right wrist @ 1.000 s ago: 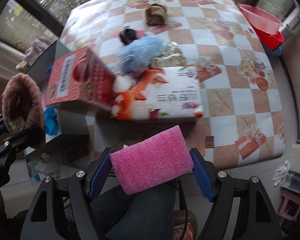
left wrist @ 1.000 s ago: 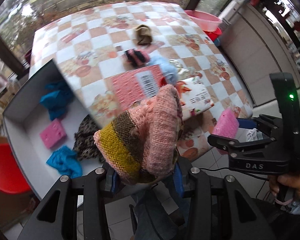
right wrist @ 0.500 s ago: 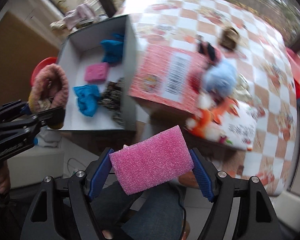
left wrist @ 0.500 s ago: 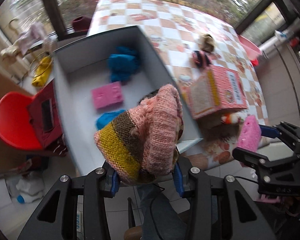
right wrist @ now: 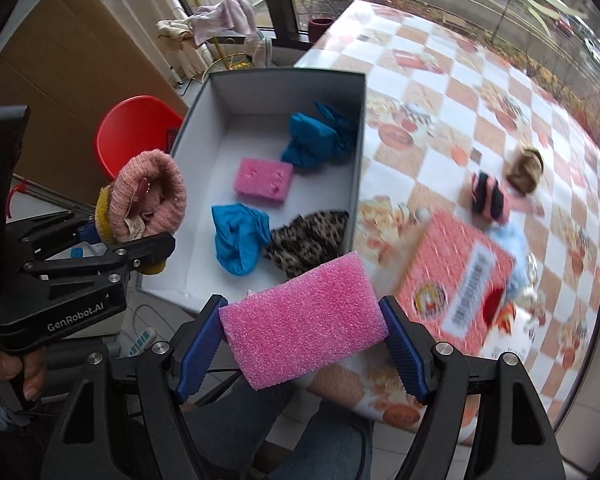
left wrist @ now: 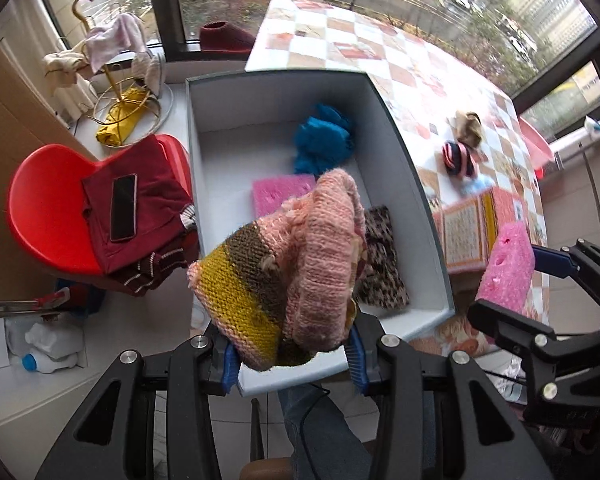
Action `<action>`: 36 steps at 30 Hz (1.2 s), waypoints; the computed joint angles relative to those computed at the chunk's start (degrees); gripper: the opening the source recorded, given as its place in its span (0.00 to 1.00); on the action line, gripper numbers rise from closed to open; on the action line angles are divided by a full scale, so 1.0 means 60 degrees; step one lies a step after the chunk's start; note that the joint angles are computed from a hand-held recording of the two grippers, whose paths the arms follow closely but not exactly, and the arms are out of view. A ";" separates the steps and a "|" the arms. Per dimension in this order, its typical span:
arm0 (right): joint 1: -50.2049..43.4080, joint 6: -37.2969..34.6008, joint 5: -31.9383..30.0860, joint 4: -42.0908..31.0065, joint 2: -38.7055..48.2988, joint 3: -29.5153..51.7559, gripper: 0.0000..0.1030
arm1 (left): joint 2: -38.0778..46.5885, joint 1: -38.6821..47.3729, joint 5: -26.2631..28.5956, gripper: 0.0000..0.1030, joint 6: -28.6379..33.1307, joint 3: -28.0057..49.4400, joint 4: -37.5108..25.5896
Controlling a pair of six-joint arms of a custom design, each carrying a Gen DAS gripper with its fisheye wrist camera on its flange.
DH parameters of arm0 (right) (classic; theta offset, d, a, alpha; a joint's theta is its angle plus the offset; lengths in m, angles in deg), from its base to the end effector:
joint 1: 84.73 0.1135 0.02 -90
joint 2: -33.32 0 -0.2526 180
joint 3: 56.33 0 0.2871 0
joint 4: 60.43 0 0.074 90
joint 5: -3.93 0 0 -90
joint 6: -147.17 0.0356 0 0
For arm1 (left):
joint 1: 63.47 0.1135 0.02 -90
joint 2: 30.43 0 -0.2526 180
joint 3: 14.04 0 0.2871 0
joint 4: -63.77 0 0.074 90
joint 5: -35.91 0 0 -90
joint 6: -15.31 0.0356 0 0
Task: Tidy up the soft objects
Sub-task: 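Carry the knit hat and pink sponge over the white box with both tools, then open both tools to drop the knit hat and sponge into the box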
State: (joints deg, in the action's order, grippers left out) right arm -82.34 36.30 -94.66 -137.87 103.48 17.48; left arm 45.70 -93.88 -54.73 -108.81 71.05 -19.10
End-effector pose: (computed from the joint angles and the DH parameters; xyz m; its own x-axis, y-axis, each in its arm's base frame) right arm 0.2508 0.0158 0.2645 -0.8669 -0.3887 -0.3119 -0.4192 0.9072 0.0346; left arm 0.2360 -0.1381 0.2981 -0.9684 -0.0820 -0.2355 -0.0480 0.9880 -0.1466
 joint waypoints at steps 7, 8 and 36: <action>0.0727 0.0302 0.0096 0.0352 0.1252 0.1077 0.75 | 0.0927 0.0765 -0.0176 0.45 0.0486 0.0859 0.0260; 0.0781 0.0334 0.0093 0.0365 0.1378 0.1194 0.75 | 0.1049 0.0812 -0.0191 0.45 0.0501 0.0967 0.0279; 0.1346 0.0488 0.0560 0.0611 0.4086 0.3146 0.75 | 0.3499 0.1883 -0.0214 0.45 0.0764 0.2386 0.0581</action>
State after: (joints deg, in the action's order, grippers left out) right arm -74.27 39.23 -91.31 -134.21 127.99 36.36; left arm 66.69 -82.58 -56.01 -104.23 85.36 -15.61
